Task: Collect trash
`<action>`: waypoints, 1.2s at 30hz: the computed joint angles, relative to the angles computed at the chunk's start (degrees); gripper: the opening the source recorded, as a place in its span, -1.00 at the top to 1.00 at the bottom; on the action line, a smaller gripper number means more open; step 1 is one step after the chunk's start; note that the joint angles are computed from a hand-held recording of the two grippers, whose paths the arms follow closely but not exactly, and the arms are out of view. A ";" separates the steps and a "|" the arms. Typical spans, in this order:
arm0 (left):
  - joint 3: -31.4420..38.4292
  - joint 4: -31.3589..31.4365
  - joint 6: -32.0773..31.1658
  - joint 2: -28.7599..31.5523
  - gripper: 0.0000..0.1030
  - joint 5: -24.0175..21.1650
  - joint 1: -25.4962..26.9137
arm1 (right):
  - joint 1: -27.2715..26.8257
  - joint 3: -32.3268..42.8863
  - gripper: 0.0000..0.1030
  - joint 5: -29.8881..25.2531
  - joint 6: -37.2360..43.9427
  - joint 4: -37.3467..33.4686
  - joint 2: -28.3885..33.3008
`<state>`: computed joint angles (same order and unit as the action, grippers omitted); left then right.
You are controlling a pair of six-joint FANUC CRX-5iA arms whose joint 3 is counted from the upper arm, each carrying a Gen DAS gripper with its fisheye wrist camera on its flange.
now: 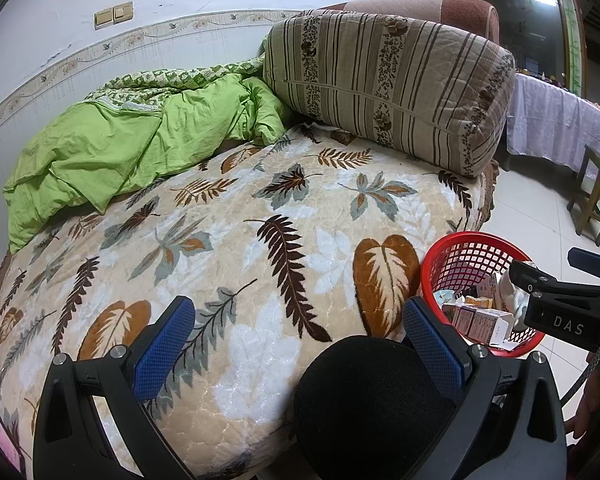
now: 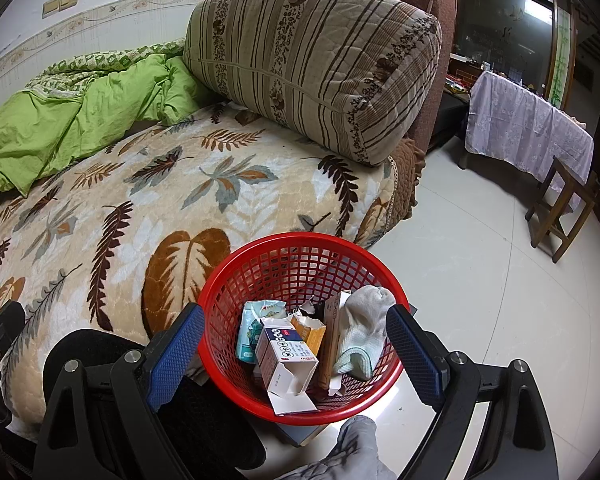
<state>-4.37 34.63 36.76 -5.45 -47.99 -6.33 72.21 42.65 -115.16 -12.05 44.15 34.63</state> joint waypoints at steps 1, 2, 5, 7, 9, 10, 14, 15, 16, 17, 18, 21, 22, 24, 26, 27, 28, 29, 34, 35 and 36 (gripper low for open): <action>-0.10 -0.06 0.08 -0.08 -1.00 0.14 -0.10 | 0.01 -0.14 -0.81 0.08 -0.16 -0.11 -0.05; -0.01 0.07 -0.09 0.03 -1.00 0.06 0.04 | 0.02 -0.27 -0.81 0.17 -0.28 -0.19 -0.10; -0.16 0.03 0.07 -0.07 -1.00 0.10 -0.12 | 0.03 -0.47 -0.81 0.25 -0.35 -0.26 -0.23; 0.09 0.08 -0.10 0.11 -1.00 -0.09 0.10 | 0.11 -0.27 -0.81 0.16 -0.36 -0.22 -0.08; 0.09 0.09 -0.07 0.12 -1.00 -0.08 0.08 | -0.02 -0.51 -0.81 0.27 -0.28 -0.23 -0.30; 0.02 0.01 0.06 0.05 -1.00 -0.08 -0.02 | 0.07 -0.33 -0.81 0.20 -0.34 -0.28 -0.15; 0.11 0.10 -0.06 0.13 -1.00 -0.08 0.07 | -0.03 -0.52 -0.81 0.27 -0.30 -0.26 -0.33; 0.07 0.11 -0.09 0.11 -1.00 0.01 0.07 | 0.07 -0.22 -0.81 0.17 -0.31 -0.27 -0.10; -0.04 0.02 0.03 0.02 -1.00 0.11 -0.04 | -0.02 -0.60 -0.81 0.28 -0.31 -0.26 -0.38; 0.10 0.15 -0.11 0.15 -1.00 -0.08 0.10 | -0.03 -0.64 -0.81 0.31 -0.33 -0.26 -0.41; 0.14 0.21 -0.16 0.18 -1.00 -0.16 0.13 | 0.06 -0.48 -0.81 0.25 -0.41 -0.29 -0.25; 0.09 0.10 -0.06 0.13 -1.00 -0.03 0.04 | 0.00 -0.58 -0.81 0.30 -0.41 -0.36 -0.39; 0.17 0.12 -0.06 0.18 -1.00 -0.09 0.10 | 0.04 -0.46 -0.81 0.26 -0.42 -0.37 -0.29; 0.12 0.13 0.03 0.14 -1.00 -0.09 0.04 | 0.01 -0.64 -0.81 0.33 -0.37 -0.31 -0.40; -0.04 0.00 0.26 0.00 -1.00 0.04 -0.12 | 0.07 -0.60 -0.81 0.30 -0.45 -0.37 -0.36; 0.14 0.13 0.01 0.14 -1.00 -0.09 0.07 | 0.08 -0.52 -0.81 0.27 -0.47 -0.38 -0.32; 0.04 0.04 0.12 0.07 -1.00 -0.01 -0.05 | -0.01 -0.65 -0.81 0.32 -0.39 -0.38 -0.44; 0.14 0.17 -0.06 0.15 -1.00 -0.16 0.10 | -0.02 -0.65 -0.81 0.31 -0.41 -0.40 -0.46; 0.08 0.19 -0.05 0.10 -1.00 -0.19 0.02 | 0.19 -0.87 -0.81 0.51 -1.06 -0.86 -0.44; 0.17 0.20 -0.07 0.16 -1.00 -0.24 0.10 | 0.19 -0.88 -0.81 0.51 -1.02 -0.84 -0.45; 0.11 0.16 0.00 0.11 -1.00 -0.14 0.05 | 0.13 -1.08 -0.81 0.57 -1.00 -0.81 -0.60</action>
<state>-4.26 34.79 36.75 -5.34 -48.13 -6.28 72.34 41.57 -114.59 -13.05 43.34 34.02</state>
